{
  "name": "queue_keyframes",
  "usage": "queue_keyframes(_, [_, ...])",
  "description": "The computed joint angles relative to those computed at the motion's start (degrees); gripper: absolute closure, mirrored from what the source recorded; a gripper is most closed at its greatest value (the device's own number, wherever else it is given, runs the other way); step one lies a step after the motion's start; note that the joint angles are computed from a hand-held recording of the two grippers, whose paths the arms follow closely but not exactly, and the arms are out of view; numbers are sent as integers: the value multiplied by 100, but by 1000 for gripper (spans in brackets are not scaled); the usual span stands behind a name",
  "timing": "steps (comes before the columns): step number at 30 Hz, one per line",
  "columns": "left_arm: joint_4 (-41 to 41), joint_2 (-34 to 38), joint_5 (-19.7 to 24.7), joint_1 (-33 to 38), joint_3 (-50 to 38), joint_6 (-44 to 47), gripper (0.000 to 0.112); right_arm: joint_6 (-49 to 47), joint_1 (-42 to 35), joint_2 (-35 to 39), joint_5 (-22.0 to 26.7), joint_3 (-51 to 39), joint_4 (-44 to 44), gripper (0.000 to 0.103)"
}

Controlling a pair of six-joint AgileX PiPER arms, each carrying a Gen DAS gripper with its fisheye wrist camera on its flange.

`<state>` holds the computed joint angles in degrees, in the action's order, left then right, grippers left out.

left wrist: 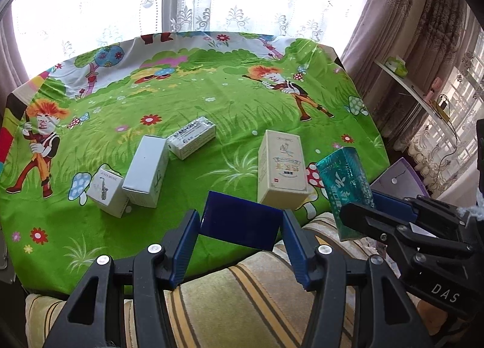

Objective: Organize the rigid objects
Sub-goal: 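Carry both boxes into the purple-rimmed box and open both tools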

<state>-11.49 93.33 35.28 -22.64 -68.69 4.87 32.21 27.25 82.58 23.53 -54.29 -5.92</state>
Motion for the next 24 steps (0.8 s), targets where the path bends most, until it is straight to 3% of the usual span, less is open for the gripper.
queue_keyframes(14, [333,200,229,-1071,-458,-351,56,-253,-862,-1649,171,1260,231,68])
queue_keyframes(24, [361,562,526,-1816,-991,-194,56,-2008,-2652,-2759,753,2099,1493,68])
